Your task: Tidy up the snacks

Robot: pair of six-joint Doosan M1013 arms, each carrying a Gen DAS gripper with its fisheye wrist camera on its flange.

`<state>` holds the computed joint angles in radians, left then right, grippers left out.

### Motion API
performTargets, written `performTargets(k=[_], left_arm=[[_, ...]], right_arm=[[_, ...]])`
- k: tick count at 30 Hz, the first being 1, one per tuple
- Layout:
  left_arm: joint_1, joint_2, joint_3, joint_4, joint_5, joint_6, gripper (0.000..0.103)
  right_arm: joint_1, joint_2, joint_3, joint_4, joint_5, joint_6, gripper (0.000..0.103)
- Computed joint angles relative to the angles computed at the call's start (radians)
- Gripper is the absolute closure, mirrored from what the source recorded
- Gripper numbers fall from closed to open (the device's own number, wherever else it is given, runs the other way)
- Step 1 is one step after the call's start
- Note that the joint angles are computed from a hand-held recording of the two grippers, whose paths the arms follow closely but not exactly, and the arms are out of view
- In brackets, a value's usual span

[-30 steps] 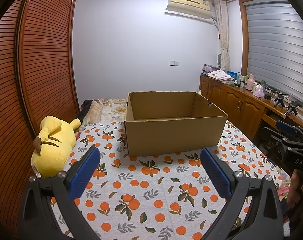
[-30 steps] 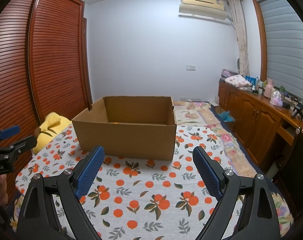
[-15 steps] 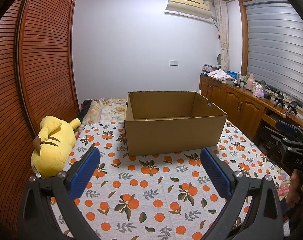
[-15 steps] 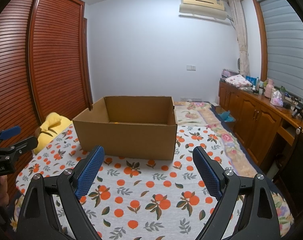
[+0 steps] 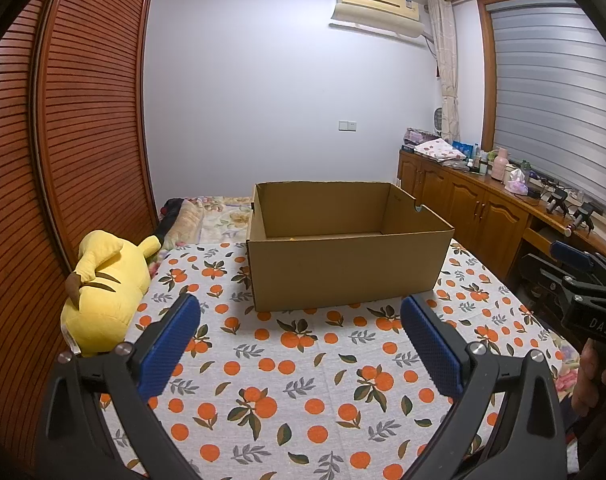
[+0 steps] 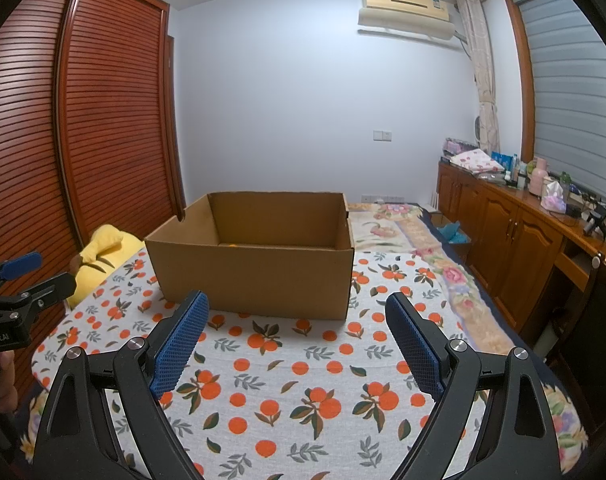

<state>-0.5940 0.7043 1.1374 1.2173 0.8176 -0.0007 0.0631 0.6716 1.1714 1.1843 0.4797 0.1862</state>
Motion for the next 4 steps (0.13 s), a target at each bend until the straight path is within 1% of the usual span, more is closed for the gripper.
performTargets(k=[4], left_arm=[[-0.001, 0.001, -0.001, 0.000, 0.000, -0.001, 0.002]], right_arm=[[0.001, 0.000, 0.001, 0.001, 0.000, -0.002, 0.011]])
